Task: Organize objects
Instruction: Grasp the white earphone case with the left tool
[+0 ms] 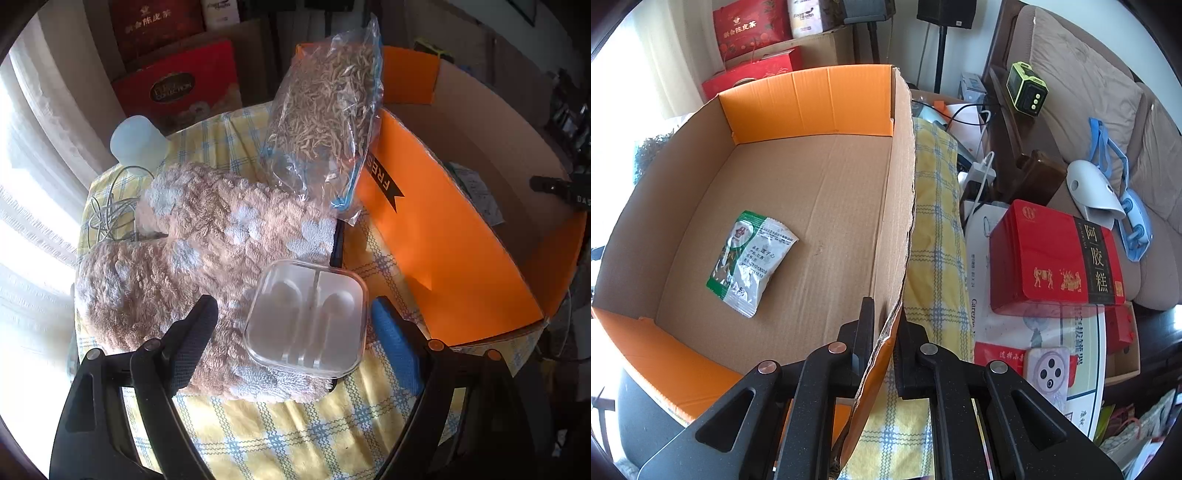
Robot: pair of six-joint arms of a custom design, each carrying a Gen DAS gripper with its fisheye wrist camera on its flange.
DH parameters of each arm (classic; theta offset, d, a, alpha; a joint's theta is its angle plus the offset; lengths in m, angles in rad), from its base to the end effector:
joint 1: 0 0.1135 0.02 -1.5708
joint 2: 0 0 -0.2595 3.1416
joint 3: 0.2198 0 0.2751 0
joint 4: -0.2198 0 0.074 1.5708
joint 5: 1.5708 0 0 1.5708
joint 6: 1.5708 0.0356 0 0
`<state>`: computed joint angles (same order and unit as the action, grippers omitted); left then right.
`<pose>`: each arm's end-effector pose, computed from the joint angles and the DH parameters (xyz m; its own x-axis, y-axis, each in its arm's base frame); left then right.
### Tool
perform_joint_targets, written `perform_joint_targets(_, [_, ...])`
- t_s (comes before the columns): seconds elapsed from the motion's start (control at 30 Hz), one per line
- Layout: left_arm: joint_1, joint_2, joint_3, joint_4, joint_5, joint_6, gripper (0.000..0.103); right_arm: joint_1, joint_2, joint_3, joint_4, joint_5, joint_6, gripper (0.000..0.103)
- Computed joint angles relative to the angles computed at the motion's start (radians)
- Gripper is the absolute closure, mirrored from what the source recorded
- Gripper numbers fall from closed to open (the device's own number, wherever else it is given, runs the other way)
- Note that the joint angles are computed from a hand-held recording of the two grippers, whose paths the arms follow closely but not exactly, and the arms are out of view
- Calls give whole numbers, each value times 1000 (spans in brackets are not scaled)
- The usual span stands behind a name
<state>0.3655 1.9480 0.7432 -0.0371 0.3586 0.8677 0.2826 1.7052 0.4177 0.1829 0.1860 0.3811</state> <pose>0.2868 0.0964 0.0239 -0.7460 0.4793 -0.4622 0.5263 0.8497 0.0316 0.2289 0.0596 0.0323 -0.8685 0.1284 -0.4787 0.1388 0.9902 0.0138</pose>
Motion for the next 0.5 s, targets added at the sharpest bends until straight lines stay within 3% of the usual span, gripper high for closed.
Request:
perform_joint_targets(0.1, [-5,15,7,5,-5,2,23,1,0,1,0,2,1,95])
perform_joint_targets(0.17, [-2,25,28,-38,12,13,42,2,3,2,-1,4,0,96])
perform_joint_targets(0.5, [2,-91,-16,-84,52,23,42,2,3,5,-6,6,-2,96])
